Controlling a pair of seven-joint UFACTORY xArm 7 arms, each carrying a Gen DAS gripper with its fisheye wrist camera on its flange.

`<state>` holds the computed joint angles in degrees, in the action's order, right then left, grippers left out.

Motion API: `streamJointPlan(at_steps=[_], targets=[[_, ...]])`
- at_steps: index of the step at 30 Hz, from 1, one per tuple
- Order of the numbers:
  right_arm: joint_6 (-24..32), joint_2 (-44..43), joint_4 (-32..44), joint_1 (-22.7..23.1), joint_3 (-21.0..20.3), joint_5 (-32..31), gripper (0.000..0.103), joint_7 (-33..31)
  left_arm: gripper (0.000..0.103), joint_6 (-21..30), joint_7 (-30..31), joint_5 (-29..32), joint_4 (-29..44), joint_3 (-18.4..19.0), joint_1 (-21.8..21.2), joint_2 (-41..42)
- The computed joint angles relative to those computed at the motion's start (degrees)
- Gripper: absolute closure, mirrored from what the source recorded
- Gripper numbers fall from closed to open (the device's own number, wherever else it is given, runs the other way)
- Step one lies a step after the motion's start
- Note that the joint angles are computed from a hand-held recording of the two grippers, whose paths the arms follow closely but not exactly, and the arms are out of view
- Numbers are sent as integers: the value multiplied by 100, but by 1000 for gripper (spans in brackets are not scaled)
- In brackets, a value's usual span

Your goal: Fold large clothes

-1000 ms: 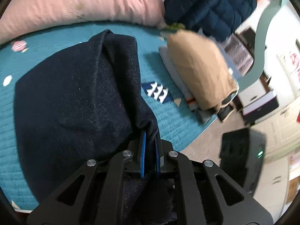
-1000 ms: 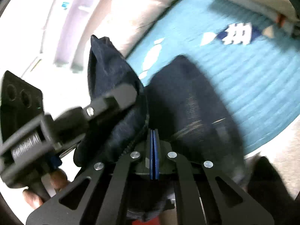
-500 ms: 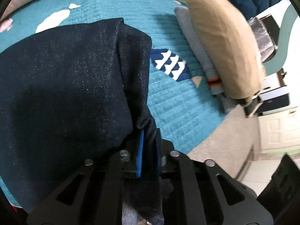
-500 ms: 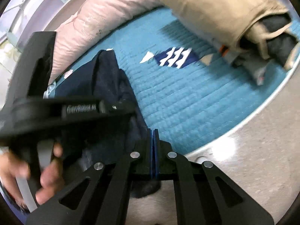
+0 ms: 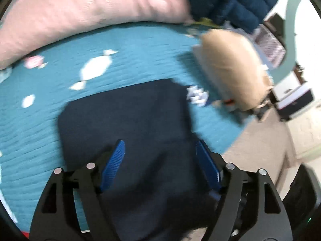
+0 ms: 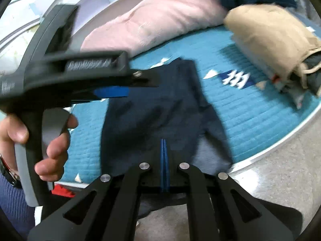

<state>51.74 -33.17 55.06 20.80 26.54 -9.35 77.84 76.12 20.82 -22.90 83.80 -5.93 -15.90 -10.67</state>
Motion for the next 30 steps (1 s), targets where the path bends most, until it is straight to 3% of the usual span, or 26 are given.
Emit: streamJointPlan(at_steps=[4, 8, 11, 13, 15, 18, 20, 23, 24, 26, 27, 29, 30], targets=[[612, 378, -246, 201, -54, 271, 103, -26, 28, -184, -97, 311, -837, 234, 298, -583], [399, 6, -969, 391, -318, 606, 103, 187, 28, -374, 132, 397, -2142, 414, 426, -1608], [612, 83, -752, 394, -374, 696, 103, 204, 28, -327, 73, -10, -2688, 689, 427, -2088], [478, -152, -686, 308, -405, 621, 100, 291, 28, -531, 67, -117, -2908, 681, 413, -2283], [652, -262, -301, -11, -310, 66, 98, 163, 28, -795, 178, -143, -2895, 645, 343, -2274], [370, -214, -80, -481, -403, -573, 97, -252, 28, -1023, 308, -189, -2662, 634, 234, -2115], [-303, -13, -188, -443, -823, -658, 97, -478, 28, -1225, 338, -190, -2625, 609, 208, -2065], [-659, 545, -125, -724, -1034, -367, 97, -1147, 27, -1215, 360, -143, -2532, 574, 144, -1897], [-828, 783, -217, -662, -1297, -58, 99, -1352, 27, -1189, 405, -212, -2558, 618, 113, -1901], [-456, 1056, -161, -676, -1400, 1, 103, -1443, 27, -1212, 386, -99, -2711, 602, 173, -2024], [-238, 1120, -213, -881, -1265, 83, 101, -1454, 27, -1131, 426, -61, -2789, 648, 190, -2099], [-523, 837, -707, -760, -1513, 392, 100, -1401, 27, -897, 476, 1, -2959, 776, 259, -2267], [-552, 556, -846, -802, -1442, 366, 100, -1255, 27, -772, 472, 0, -3026, 847, 308, -2343]])
